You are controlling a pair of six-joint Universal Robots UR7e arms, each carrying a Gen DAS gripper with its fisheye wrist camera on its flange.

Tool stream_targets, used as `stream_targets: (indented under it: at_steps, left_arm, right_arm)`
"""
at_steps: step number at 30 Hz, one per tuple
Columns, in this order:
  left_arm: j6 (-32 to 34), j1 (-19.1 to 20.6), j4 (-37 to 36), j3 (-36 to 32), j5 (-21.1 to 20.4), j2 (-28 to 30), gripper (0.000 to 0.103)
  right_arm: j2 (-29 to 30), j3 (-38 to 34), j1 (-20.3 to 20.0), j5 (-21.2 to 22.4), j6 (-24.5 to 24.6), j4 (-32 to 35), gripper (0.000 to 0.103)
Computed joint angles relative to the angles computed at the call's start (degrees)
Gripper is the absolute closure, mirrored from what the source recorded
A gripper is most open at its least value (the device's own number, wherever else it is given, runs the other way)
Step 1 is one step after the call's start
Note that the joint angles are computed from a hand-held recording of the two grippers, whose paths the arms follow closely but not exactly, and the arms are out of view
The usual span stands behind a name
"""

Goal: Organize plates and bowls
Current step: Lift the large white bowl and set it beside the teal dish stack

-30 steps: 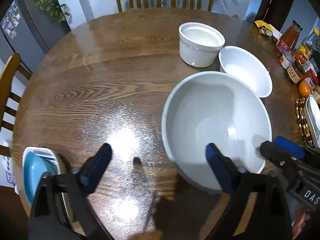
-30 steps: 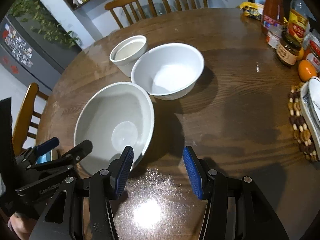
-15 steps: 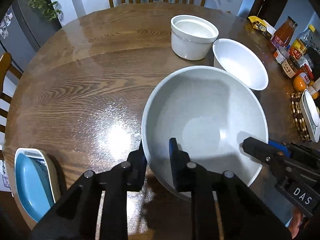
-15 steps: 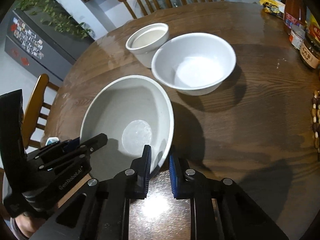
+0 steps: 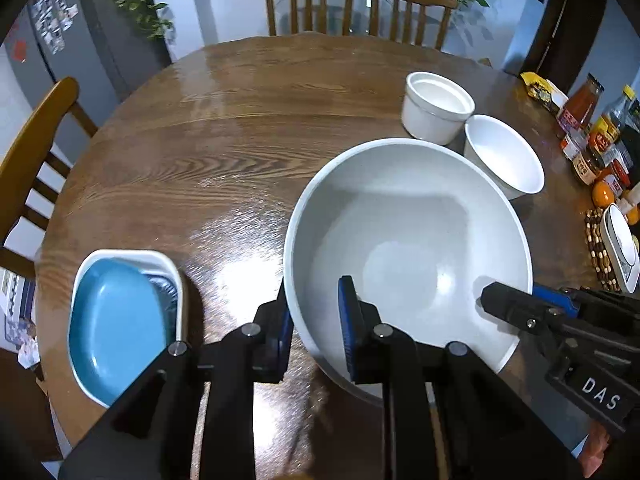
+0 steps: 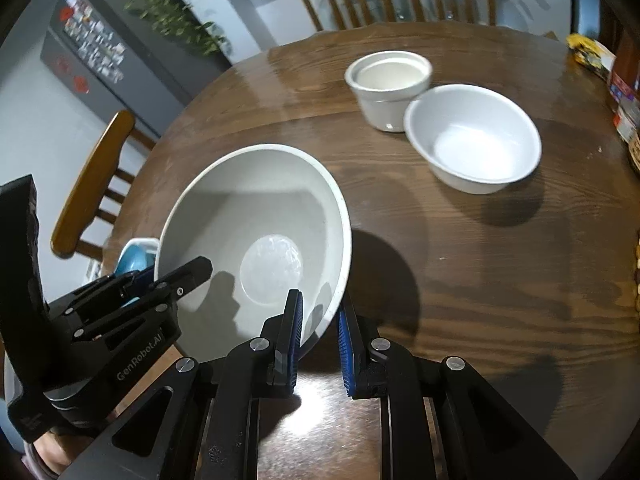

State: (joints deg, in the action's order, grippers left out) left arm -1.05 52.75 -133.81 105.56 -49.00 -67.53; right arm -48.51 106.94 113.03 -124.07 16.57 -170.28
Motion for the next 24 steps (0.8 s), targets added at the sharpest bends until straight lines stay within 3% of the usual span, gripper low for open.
stream_targets:
  at_steps: [24]
  left_arm:
    - [-0.9,2.7,3.5,2.0,0.6,-4.3,0.085]
  right_arm:
    - [4.2,-3.9,2.7,-1.4,2.6,5.1,0.085]
